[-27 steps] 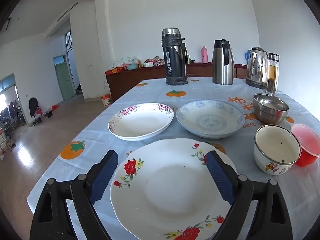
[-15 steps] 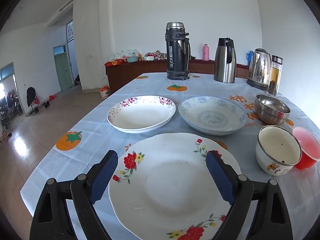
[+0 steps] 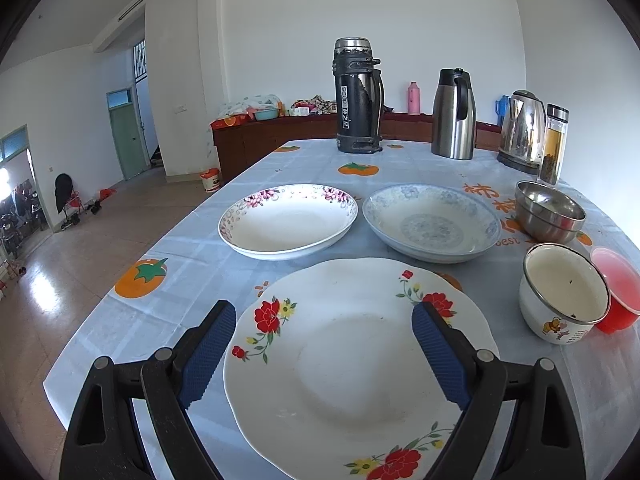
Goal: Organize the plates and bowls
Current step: 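Move the right gripper toward the rim of the red-flower white plate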
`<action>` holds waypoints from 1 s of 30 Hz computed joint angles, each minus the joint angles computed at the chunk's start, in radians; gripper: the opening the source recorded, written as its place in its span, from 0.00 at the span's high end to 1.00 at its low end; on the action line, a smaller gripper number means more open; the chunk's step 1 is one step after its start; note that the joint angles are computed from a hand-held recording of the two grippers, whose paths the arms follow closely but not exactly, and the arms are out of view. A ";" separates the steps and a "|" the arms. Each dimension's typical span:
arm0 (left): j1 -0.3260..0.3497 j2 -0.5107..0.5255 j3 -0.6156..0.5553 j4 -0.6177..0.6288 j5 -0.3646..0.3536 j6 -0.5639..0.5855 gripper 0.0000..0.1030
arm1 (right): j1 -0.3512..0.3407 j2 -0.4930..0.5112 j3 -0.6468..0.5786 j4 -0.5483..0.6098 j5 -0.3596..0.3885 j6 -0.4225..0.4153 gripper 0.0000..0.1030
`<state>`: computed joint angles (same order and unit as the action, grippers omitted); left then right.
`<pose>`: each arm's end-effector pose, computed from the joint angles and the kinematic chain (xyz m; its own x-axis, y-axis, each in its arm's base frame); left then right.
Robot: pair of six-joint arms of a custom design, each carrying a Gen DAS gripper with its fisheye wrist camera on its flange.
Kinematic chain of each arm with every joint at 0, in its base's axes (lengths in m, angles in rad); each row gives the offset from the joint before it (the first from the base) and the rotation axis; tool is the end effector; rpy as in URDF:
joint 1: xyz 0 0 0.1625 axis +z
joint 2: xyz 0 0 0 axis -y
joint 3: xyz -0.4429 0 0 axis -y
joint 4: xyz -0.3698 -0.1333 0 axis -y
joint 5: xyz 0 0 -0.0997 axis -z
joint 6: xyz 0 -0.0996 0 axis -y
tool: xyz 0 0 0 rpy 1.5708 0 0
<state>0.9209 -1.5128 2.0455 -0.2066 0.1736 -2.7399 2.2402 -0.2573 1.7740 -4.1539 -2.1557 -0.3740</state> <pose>-0.0146 -0.4016 0.3169 -0.5704 -0.4878 -0.6608 0.4529 0.4843 -0.7485 0.4146 -0.3978 -0.0469 -0.7783 -0.2672 0.5682 -0.6276 0.3022 -0.7175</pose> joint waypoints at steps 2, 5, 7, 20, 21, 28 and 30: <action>0.000 -0.001 0.001 -0.006 -0.003 0.006 0.11 | 0.000 0.002 -0.001 0.002 0.001 0.000 0.00; 0.001 0.003 -0.003 0.009 -0.002 -0.009 0.11 | -0.001 0.001 0.001 0.009 0.009 0.003 0.00; 0.002 0.005 -0.005 0.014 -0.002 -0.014 0.11 | -0.005 0.000 0.002 0.019 0.020 0.010 0.00; 0.018 0.012 -0.016 0.041 0.004 -0.044 0.11 | -0.006 0.001 0.005 0.035 0.033 0.020 0.00; 0.020 0.013 -0.017 0.044 0.005 -0.046 0.11 | -0.007 0.001 0.004 0.039 0.035 0.020 0.00; 0.030 0.021 -0.027 0.083 0.013 -0.089 0.11 | -0.008 0.006 -0.002 0.048 0.036 0.016 0.00; 0.032 0.024 -0.030 0.097 0.015 -0.104 0.11 | -0.008 0.007 -0.002 0.048 0.036 0.018 0.00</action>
